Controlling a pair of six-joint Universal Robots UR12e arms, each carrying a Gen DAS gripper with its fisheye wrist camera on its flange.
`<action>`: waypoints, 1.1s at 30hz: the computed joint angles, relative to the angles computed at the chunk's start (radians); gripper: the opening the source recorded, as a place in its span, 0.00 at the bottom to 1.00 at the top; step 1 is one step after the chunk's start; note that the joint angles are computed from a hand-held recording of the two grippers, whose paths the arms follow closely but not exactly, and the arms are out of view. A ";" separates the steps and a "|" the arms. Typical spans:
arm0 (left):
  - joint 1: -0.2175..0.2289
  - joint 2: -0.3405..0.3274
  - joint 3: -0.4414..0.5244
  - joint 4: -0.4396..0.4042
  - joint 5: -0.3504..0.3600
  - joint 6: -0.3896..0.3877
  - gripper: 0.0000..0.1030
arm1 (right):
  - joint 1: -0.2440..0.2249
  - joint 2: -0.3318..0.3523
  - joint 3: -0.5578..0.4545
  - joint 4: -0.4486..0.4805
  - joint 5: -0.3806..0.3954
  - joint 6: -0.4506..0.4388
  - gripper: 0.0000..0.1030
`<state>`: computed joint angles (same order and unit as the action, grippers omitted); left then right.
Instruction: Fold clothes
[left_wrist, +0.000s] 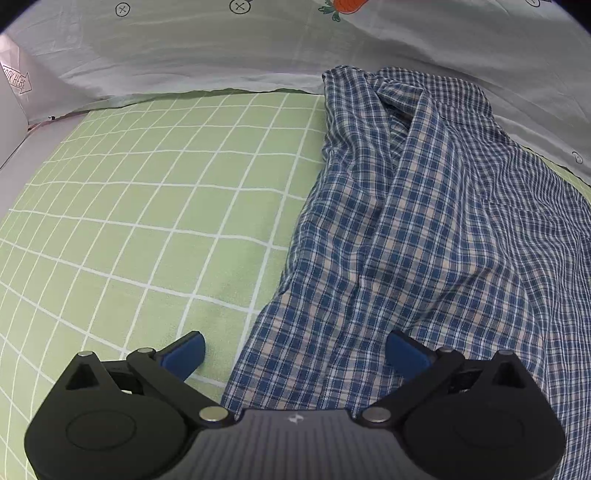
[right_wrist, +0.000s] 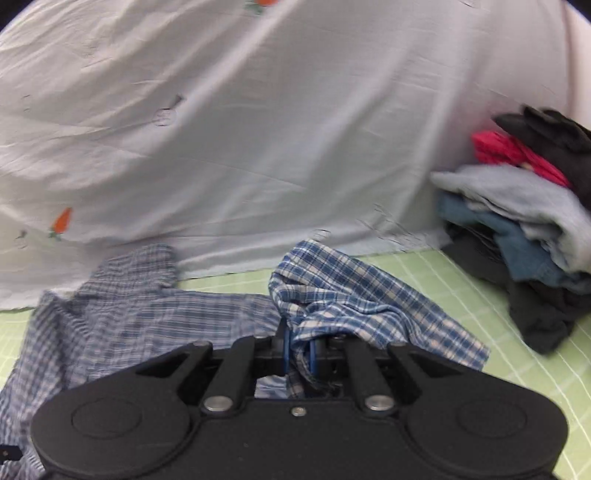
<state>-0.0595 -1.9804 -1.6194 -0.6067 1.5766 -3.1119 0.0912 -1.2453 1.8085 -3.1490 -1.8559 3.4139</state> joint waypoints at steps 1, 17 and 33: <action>0.000 0.000 0.001 -0.001 0.001 0.000 1.00 | 0.008 0.009 -0.013 0.000 0.060 -0.022 0.10; -0.024 0.031 0.007 0.037 0.004 0.013 0.99 | 0.072 -0.060 0.059 0.185 -0.082 -0.056 0.99; -0.120 -0.009 0.083 0.065 -0.295 0.251 0.90 | 0.027 -0.089 0.130 0.360 -0.245 0.209 1.00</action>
<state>-0.1794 -1.9891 -1.5360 -0.5415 1.2818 -2.8612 0.1177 -1.3344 1.9384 -2.7890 -2.1011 3.6231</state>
